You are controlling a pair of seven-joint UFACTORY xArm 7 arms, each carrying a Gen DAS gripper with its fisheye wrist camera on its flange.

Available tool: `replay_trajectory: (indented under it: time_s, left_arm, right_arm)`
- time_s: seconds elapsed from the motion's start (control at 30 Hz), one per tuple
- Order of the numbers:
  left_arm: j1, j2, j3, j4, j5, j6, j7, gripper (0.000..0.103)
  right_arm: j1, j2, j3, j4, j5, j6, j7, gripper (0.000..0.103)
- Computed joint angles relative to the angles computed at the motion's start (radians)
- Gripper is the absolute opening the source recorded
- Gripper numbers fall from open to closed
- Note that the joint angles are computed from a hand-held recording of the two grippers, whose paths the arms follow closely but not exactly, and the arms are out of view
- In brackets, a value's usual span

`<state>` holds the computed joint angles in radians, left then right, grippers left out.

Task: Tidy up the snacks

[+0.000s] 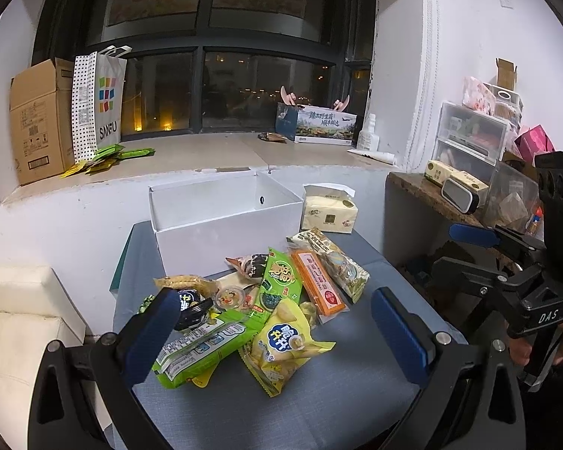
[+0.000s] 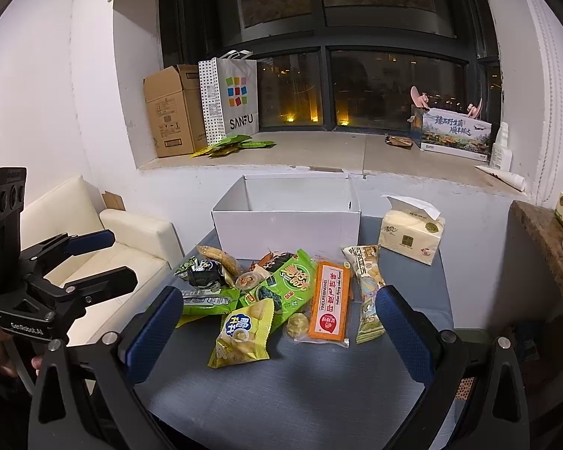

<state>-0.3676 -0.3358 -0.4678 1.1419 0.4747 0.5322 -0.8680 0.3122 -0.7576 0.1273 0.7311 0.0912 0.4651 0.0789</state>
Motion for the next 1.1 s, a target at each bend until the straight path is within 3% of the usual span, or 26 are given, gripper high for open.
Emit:
replay_trajectory:
  time_s: [1.1]
  left_arm:
    - [-0.009, 0.003, 0.001, 0.005, 0.001, 0.001, 0.020, 0.103]
  right_arm:
    - [0.004, 0.001, -0.002, -0.004, 0.000, 0.005, 0.001, 0.103]
